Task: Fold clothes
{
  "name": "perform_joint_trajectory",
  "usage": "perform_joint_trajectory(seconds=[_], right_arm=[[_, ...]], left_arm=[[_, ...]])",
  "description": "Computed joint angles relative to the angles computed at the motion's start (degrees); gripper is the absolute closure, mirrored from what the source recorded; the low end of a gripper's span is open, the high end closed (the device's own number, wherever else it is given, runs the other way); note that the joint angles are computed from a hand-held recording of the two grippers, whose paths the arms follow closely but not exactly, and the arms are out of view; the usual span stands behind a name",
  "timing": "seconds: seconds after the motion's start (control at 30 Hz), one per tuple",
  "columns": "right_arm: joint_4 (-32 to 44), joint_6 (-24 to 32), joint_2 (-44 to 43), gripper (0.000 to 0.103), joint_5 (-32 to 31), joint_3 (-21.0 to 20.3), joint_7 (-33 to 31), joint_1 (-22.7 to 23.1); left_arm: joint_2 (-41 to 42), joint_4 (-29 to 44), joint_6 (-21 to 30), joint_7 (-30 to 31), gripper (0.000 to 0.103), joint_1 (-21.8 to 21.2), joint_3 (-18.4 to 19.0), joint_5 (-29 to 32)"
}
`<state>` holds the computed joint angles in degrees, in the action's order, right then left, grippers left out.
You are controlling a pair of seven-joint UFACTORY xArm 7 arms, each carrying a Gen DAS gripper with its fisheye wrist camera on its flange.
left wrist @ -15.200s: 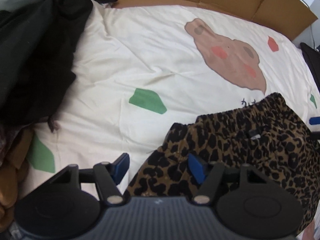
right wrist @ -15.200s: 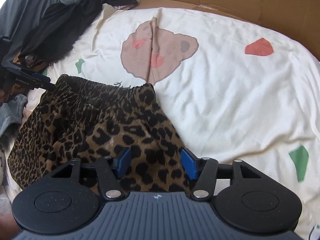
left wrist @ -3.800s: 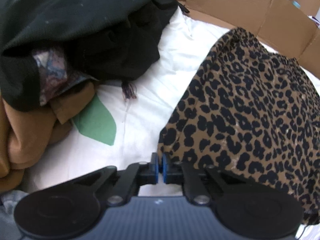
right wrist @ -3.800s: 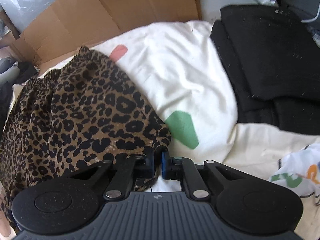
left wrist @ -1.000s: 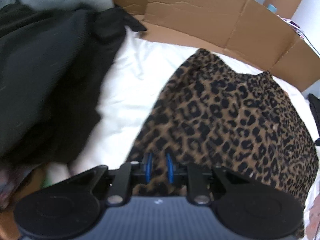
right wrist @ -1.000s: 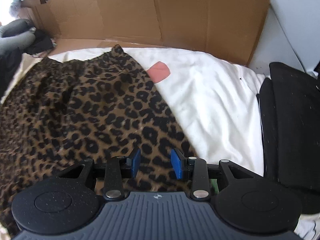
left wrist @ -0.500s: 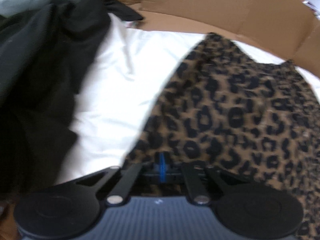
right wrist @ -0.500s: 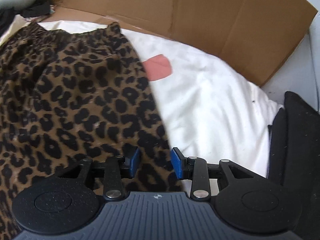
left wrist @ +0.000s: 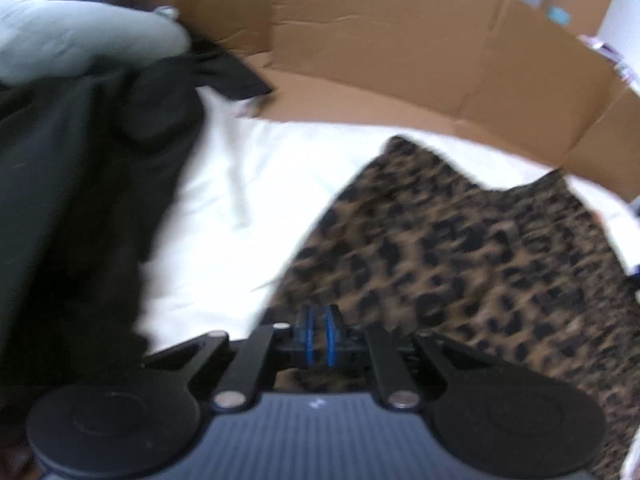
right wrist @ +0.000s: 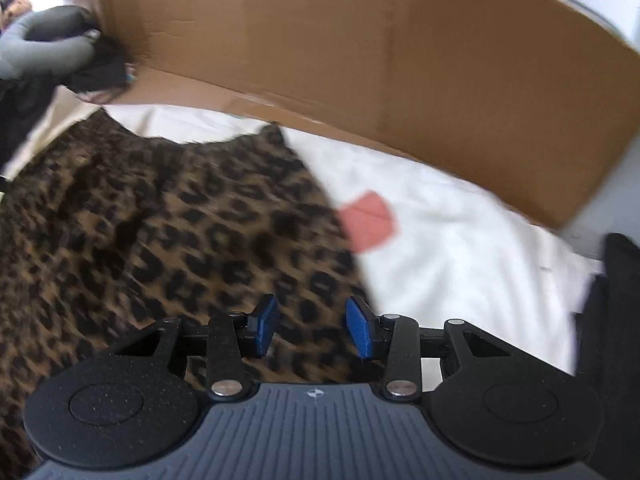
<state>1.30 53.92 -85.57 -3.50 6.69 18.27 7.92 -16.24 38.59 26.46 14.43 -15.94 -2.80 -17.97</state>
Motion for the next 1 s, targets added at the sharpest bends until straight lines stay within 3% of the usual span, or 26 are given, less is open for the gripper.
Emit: perform_joint_trajectory(seconds=[0.13, 0.27, 0.47, 0.57, 0.63, 0.67, 0.77, 0.8, 0.83, 1.0], right_arm=[[1.29, -8.71, 10.13, 0.057, 0.70, 0.64, 0.83, 1.11], [2.01, -14.91, 17.45, 0.057, -0.32, -0.36, -1.22, 0.65], [1.60, -22.50, 24.44, 0.060, -1.90, -2.89, -5.07, -3.96], [2.28, -23.26, 26.07, 0.061, -3.37, -0.48, -5.42, -7.40], [2.87, -22.41, 26.72, 0.057, -6.04, 3.08, -1.63, -11.35], [2.87, -22.23, 26.63, 0.057, -5.22, 1.26, -1.21, -11.53], [2.75, -21.32, 23.20, 0.058, -3.97, -0.45, 0.05, -10.24], [2.23, -21.81, 21.24, 0.058, -3.65, -0.86, -0.15, -9.26], [1.94, -22.33, 20.18, 0.058, -3.18, -1.24, -0.32, -8.29], [1.80, -27.29, 20.20, 0.058, -0.24, -0.36, 1.39, -2.97]], left_arm=[[4.31, 2.01, -2.21, 3.18, 0.094, -3.82, -0.21, -6.05], [9.49, 4.15, -4.61, 5.83, 0.094, -4.12, -1.79, -7.20], [13.15, 4.66, -9.43, 2.25, 0.100, -1.17, -3.39, -1.76], [13.25, 4.23, -10.62, 4.81, 0.100, -0.55, -3.17, -2.98], [12.41, 3.58, -11.18, 1.62, 0.100, 0.45, -3.56, 1.59], [12.00, 3.50, -11.04, -2.25, 0.100, 1.17, -4.04, 5.54], [10.23, 3.66, -9.23, -14.45, 0.100, 4.67, -7.23, 17.33], [9.48, 3.59, -8.82, -15.86, 0.100, 4.37, -7.08, 18.64], [8.76, 3.42, -8.73, -14.91, 0.099, 1.68, -4.65, 17.55], [6.94, 3.78, -8.96, -7.86, 0.098, -2.50, -3.34, 8.12]])
